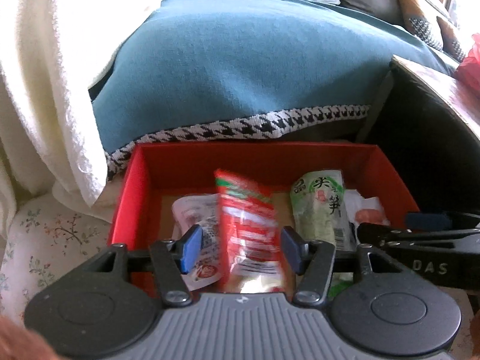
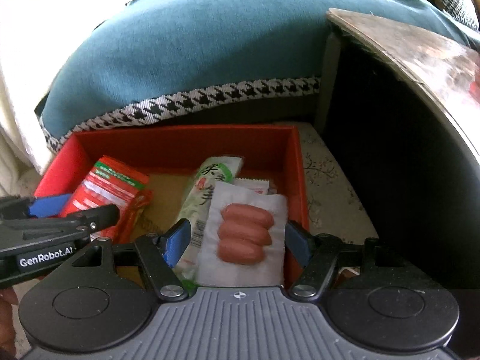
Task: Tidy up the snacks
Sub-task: 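Lower the red packet and sausage pack into the box and open both grippers, then grasp the orange cake packet with the left gripper while the right grasps the brown-silver wrapper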
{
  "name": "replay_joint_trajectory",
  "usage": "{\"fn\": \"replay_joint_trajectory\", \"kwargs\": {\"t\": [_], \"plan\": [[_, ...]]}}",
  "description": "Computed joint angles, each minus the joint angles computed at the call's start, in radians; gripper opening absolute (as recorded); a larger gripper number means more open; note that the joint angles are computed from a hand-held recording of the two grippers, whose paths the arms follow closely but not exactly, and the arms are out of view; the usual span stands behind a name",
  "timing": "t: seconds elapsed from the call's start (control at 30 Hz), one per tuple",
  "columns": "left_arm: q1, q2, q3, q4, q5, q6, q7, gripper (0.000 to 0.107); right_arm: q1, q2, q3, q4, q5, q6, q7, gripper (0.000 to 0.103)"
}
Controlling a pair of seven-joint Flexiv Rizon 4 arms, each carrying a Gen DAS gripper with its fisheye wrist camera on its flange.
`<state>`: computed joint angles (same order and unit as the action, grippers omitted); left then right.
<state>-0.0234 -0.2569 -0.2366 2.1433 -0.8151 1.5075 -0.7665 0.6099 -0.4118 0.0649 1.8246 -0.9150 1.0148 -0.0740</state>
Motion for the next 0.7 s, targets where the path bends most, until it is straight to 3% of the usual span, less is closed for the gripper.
{"fn": "replay_joint_trajectory", "kwargs": {"t": [0.33,0.7], "plan": [[-0.037,0.069,0.018,0.043,-0.071,-0.021,0.051,0.05,0.0,0.056,0.002,0.045,-0.096,0.002,0.084,0.08],[-0.141,0.169,0.104,0.115,-0.12,-0.041,0.068,0.051,-0.016,0.114,0.05,0.089,-0.125,-0.032,0.109,0.082]]}}
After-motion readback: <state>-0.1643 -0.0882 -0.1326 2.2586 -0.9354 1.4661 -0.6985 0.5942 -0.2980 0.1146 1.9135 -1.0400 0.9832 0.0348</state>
